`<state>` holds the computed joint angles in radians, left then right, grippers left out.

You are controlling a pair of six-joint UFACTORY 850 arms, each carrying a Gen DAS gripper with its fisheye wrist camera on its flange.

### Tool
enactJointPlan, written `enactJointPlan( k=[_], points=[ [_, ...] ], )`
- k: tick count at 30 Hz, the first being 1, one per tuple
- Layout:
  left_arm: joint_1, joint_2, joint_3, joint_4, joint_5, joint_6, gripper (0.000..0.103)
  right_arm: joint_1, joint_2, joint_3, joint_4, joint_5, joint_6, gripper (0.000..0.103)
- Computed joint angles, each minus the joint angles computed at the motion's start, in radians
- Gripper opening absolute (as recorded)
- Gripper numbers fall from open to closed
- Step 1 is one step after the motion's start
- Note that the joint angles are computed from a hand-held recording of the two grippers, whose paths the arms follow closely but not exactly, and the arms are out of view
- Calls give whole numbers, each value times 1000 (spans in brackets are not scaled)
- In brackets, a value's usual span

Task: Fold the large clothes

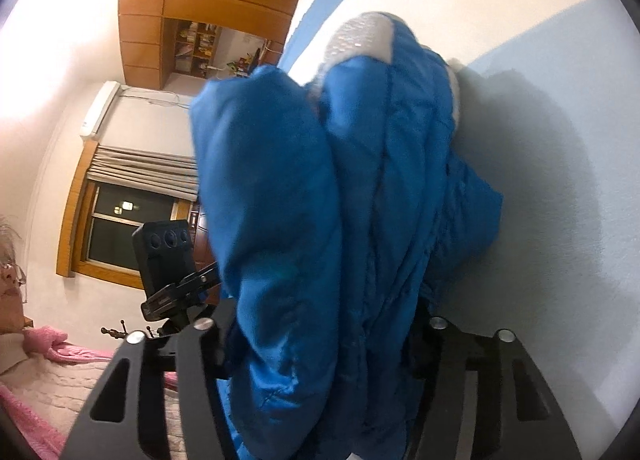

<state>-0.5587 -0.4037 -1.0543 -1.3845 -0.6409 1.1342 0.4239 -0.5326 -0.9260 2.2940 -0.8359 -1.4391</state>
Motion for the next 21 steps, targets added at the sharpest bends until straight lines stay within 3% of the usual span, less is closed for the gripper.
enactJointPlan(
  k=[7,13,21],
  points=[
    [10,44,-7,-37,7,52,58,23,55,-38,-9,62,-43,52],
    [58,57,-48,-78,11,112,58,26,41,-158,-60,128,-48,51],
    [108,-33,-181,-133,61,173,58,0,-116,-478,-298,205,78,51]
  ],
)
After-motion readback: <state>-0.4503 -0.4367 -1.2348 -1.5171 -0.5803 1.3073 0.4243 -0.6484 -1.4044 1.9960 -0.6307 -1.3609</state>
